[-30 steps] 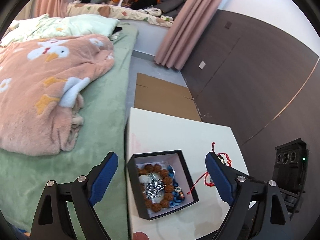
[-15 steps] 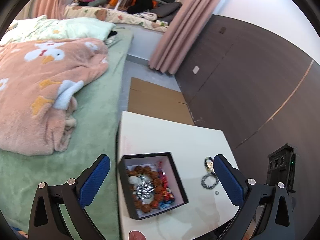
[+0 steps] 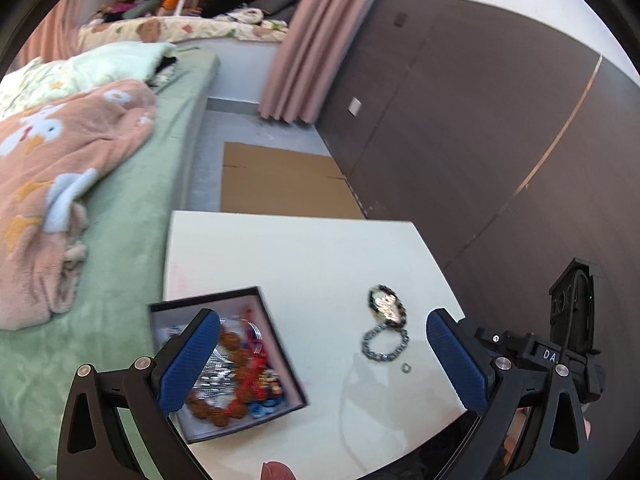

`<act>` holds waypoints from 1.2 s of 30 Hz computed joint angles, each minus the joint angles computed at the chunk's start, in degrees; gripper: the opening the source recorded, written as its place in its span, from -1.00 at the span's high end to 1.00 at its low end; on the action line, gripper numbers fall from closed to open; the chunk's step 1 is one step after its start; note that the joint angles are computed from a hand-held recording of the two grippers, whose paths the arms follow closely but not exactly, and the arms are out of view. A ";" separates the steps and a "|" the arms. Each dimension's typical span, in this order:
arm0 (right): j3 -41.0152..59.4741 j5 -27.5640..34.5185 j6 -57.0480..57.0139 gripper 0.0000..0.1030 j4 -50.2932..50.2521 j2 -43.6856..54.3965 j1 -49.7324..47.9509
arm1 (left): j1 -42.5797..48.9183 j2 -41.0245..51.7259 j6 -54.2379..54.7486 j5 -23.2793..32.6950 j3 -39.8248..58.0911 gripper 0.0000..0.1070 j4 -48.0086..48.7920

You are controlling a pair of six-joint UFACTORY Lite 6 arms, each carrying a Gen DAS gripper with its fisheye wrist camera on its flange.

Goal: Organize jewelry
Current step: 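Lower the left gripper onto the green-black bead bracelet and grasp it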

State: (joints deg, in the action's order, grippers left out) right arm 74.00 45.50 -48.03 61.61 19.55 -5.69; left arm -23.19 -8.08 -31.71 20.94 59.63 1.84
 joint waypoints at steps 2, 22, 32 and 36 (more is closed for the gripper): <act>0.45 0.72 0.54 -0.59 -1.14 0.23 -1.99 | -1.77 2.91 -1.96 0.75 2.47 -0.92 2.17; 6.27 6.96 5.77 -0.59 -8.22 7.27 -14.18 | -8.21 31.62 8.20 2.03 27.53 -0.21 -8.78; 7.25 7.47 6.73 -0.59 -8.44 8.90 -15.69 | -8.83 47.61 4.77 6.74 42.13 0.22 -6.93; 7.73 6.09 8.47 -0.58 -9.90 8.80 -15.61 | -8.95 49.99 0.98 7.32 44.01 0.39 -3.95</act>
